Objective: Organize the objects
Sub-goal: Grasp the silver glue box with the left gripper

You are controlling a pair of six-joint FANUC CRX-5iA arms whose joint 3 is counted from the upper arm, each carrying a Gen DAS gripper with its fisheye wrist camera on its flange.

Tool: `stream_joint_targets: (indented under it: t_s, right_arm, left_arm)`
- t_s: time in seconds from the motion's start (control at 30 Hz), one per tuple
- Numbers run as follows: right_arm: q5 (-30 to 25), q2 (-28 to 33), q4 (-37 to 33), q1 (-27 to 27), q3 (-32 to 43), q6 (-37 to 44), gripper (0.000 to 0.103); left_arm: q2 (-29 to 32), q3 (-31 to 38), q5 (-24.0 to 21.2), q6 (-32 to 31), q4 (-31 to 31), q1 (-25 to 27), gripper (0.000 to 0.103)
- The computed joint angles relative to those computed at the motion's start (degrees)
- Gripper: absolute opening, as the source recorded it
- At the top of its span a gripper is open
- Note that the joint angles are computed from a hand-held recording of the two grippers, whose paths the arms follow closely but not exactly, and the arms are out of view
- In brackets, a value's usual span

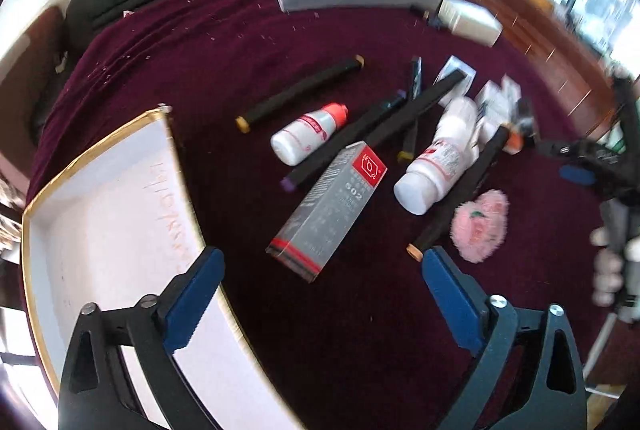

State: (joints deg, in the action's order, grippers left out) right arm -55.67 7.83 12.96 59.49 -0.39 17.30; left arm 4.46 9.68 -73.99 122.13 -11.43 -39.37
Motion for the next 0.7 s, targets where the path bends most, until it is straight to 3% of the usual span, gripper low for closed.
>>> stream_joint_targets:
  t_s: [0.07,0.1,0.13,0.17,0.2,0.23,0.27,0.37,0.5,0.53,0.57,0.63,0.7]
  right_arm:
    - [-6.2,3.1,-1.8,-0.1,5.2,5.1,0.103]
    - [-8.5,4.5,-2.9,-0.1,7.3,7.0,0.103]
    - [-12.3,6.2,-3.7,-0.1,10.2,10.0,0.103]
    - [-14.5,7.1,-4.1,-0.1,11.7,11.0,0.103]
    - [-16.4,7.8,-4.7,-0.1,12.9,11.2,0.102]
    - [-18.1,8.3,-5.8,-0.1,14.5,10.9,0.095]
    - [-17.9,7.9,-5.7,0.2,14.5,10.9,0.09]
    - [-17.2,5.5,0.9,3.5,12.3,9.8,0.09]
    - [-14.7,0.3,22.4,11.1,3.1,0.2,0.09]
    - [-14.4,-0.4,22.9,11.6,3.2,-0.6,0.101]
    - [-12.3,-1.2,20.4,10.6,3.3,0.1,0.103]
    - [-8.6,-0.1,7.4,7.1,6.3,4.6,0.103]
    - [-11.5,1.6,-3.6,3.5,11.5,9.9,0.09]
  left_arm:
    - [4.5,4.6,-4.6,-0.3,-3.4,-1.7,0.094]
    - [6.4,6.7,-7.1,-0.1,-5.4,-2.5,0.087]
    - [8.0,8.0,-8.6,-0.4,-5.9,-2.8,0.075]
    - [8.9,7.8,-8.8,-1.1,-4.0,-2.0,0.071]
    - [7.8,6.3,-6.5,0.6,-3.0,-1.5,0.057]
    - [7.1,4.9,-5.1,0.6,0.1,-0.1,0.034]
    - [5.9,3.3,-3.4,0.9,2.5,0.8,0.025]
    - [3.6,0.9,-2.6,1.7,4.9,0.7,0.023]
    - [-0.6,-4.4,2.8,3.7,8.8,1.1,0.023]
    - [-0.9,-4.9,4.1,4.1,8.9,1.2,0.023]
    - [-0.5,-4.5,4.0,4.2,8.6,1.2,0.023]
    - [1.6,-2.0,2.0,5.3,6.2,0.5,0.024]
    - [3.8,0.1,1.0,5.3,5.8,0.5,0.024]
